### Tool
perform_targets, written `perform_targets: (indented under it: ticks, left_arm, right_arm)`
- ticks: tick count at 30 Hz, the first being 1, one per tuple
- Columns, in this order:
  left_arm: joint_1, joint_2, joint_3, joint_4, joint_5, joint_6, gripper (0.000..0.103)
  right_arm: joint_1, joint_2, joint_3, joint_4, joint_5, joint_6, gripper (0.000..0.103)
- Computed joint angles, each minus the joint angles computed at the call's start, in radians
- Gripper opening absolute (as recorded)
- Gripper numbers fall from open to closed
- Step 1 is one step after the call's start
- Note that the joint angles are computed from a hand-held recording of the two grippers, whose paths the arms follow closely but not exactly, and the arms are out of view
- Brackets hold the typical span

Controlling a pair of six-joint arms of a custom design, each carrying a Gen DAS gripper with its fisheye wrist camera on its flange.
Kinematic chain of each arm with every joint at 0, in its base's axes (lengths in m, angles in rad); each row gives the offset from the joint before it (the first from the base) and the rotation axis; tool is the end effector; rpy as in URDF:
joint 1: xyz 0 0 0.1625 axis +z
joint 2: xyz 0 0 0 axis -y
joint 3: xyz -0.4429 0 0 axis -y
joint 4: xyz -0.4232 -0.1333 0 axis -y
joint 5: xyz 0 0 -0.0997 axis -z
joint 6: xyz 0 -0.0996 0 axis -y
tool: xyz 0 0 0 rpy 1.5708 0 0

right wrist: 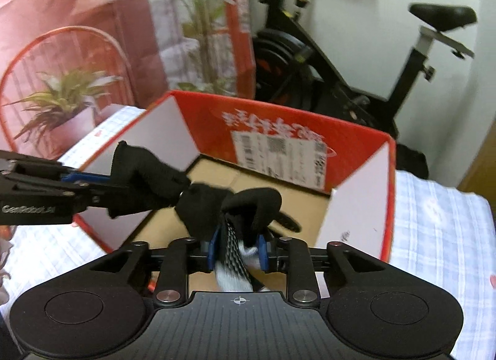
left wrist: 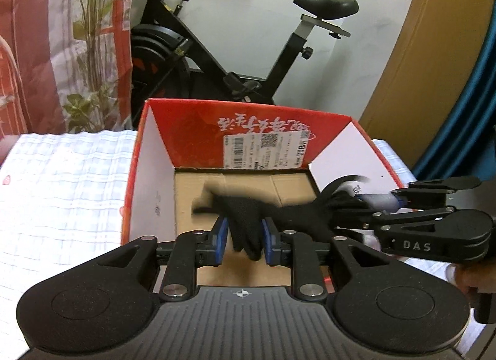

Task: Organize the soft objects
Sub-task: 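Open both tools to drop the black glove into the box, then grasp the white drawstring bag with the right tool while the left tool grips it too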

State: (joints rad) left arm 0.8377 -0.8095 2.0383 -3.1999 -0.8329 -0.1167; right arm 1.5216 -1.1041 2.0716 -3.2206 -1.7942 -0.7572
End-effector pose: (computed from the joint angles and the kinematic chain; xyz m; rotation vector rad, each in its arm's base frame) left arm -0.2312 -0.5561 0.0554 0.5702 2.4363 -0.8587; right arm 0.0827 -0.5828 0.1970 0.7981 -2.4561 0.7291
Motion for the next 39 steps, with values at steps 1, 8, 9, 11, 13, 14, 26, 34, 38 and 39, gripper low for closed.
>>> perform_targets:
  ticks: [1, 8, 9, 11, 13, 14, 26, 34, 38, 39]
  left_arm:
    - [-0.003, -0.002, 0.004, -0.009, 0.008, 0.008, 0.035]
    - [-0.055, -0.027, 0.054, -0.053, 0.093, 0.023, 0.061]
    - [-0.063, -0.036, 0.065, -0.058, 0.101, 0.018, 0.067]
    - [-0.076, -0.054, 0.083, -0.048, 0.11, -0.004, 0.073]
    - [-0.09, -0.08, 0.107, -0.035, 0.108, -0.028, 0.073]
    - [-0.098, -0.089, 0.118, -0.035, 0.107, -0.035, 0.073]
    - [-0.201, -0.174, 0.312, -0.075, 0.11, -0.078, 0.073]
    - [-0.249, -0.171, 0.411, -0.156, 0.048, -0.043, 0.073]
    - [-0.25, -0.138, 0.402, -0.169, 0.019, -0.035, 0.073]
    - [-0.246, -0.128, 0.398, -0.178, 0.009, -0.036, 0.073]
  right_arm:
    - [0.001, 0.003, 0.0, -0.013, -0.015, 0.008, 0.029]
    - [0.003, -0.017, 0.033, -0.081, -0.042, 0.01, 0.066]
    - [0.004, -0.024, 0.041, -0.085, -0.04, 0.006, 0.067]
    - [0.004, -0.039, 0.061, -0.098, -0.037, 0.006, 0.071]
    - [0.003, -0.062, 0.085, -0.111, -0.022, 0.011, 0.073]
    - [0.001, -0.073, 0.099, -0.12, -0.012, 0.015, 0.073]
    - [-0.026, -0.244, 0.275, -0.15, 0.1, -0.038, 0.073]
    - [-0.099, -0.387, 0.41, -0.209, 0.207, -0.141, 0.073]
    - [-0.136, -0.451, 0.463, -0.195, 0.263, -0.205, 0.087]
    - [-0.144, -0.458, 0.474, -0.197, 0.271, -0.222, 0.089]
